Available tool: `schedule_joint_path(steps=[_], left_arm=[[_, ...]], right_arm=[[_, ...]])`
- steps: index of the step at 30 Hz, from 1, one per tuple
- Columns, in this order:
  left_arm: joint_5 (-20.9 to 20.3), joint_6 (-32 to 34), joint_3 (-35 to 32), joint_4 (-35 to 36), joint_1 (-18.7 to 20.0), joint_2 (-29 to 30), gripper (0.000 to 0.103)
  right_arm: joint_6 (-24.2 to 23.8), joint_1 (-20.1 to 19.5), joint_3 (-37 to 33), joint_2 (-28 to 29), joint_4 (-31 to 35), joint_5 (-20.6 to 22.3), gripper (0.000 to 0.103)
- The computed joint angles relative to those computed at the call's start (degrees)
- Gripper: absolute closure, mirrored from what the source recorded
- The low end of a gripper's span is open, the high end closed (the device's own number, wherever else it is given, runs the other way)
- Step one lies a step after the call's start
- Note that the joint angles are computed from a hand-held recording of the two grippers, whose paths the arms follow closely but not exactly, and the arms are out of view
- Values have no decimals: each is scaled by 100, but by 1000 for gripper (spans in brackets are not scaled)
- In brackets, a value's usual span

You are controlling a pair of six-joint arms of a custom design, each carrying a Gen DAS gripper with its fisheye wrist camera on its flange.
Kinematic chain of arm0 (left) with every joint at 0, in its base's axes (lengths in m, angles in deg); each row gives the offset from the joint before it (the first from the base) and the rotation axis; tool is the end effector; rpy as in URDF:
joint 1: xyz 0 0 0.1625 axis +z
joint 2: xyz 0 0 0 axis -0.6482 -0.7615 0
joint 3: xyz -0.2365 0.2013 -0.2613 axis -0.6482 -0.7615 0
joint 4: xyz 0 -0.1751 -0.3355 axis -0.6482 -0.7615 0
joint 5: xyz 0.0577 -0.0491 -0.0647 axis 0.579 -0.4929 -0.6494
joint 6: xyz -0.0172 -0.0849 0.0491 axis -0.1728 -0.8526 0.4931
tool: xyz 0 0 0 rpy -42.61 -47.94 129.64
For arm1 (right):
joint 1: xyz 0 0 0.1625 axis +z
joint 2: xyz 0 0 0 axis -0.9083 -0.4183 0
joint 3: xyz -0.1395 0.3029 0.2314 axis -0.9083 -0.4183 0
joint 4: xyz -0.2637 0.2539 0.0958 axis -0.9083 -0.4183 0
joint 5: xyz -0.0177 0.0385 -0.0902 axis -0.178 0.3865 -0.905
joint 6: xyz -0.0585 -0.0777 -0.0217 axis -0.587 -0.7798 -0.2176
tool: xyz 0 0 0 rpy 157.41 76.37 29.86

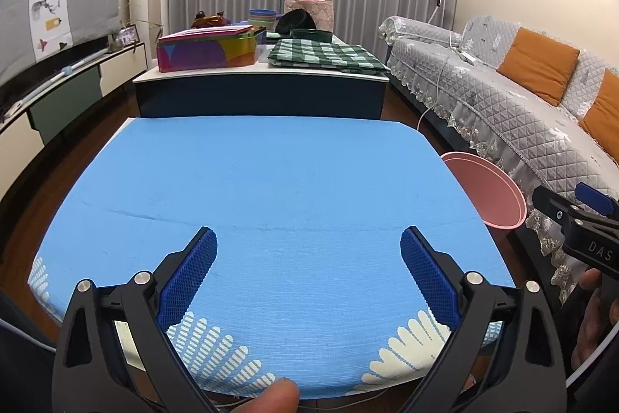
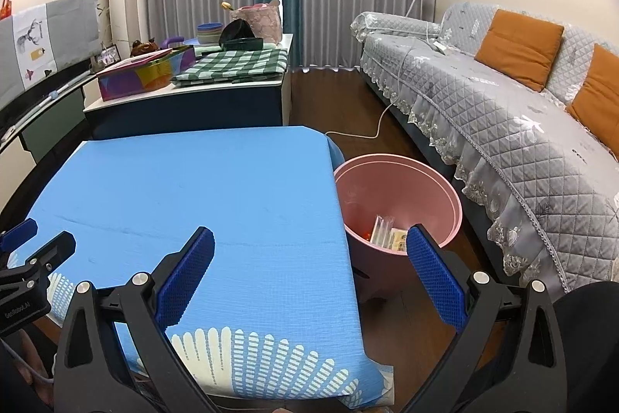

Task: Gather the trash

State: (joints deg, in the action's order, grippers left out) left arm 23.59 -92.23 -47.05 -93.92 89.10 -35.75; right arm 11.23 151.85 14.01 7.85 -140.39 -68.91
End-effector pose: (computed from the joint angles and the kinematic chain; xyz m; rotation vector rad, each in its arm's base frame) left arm -0.3696 -0.7670 0.0145 0.0124 1.9957 -1.2318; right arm 0.0655 -0.8577 0.3303 0.8793 -2.2255 0.9812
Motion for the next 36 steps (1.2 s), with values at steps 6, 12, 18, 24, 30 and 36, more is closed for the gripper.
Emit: schedule_joint_path(steps=[6, 12, 18, 24, 30, 36], left_arm=[[5, -121, -4, 89, 5, -2, 10], [9, -67, -46, 51, 5, 27, 10], [-10, -30, -63, 26, 11, 36, 10], [-18, -3, 1, -39, 12, 17, 10], [-15, -27, -3, -12, 9, 18, 10], [-14, -117, 10, 96, 3, 13, 10]], right_arm=[[-7, -6, -19, 13, 0, 29, 5], [-13, -4, 6, 2, -14, 31, 5], [-21, 7, 143, -59, -114, 54, 5], [-20, 5, 143, -61, -115, 58, 5], [-21, 5, 145, -61, -117, 55, 5], [-18, 3, 141, -62, -118, 65, 5]])
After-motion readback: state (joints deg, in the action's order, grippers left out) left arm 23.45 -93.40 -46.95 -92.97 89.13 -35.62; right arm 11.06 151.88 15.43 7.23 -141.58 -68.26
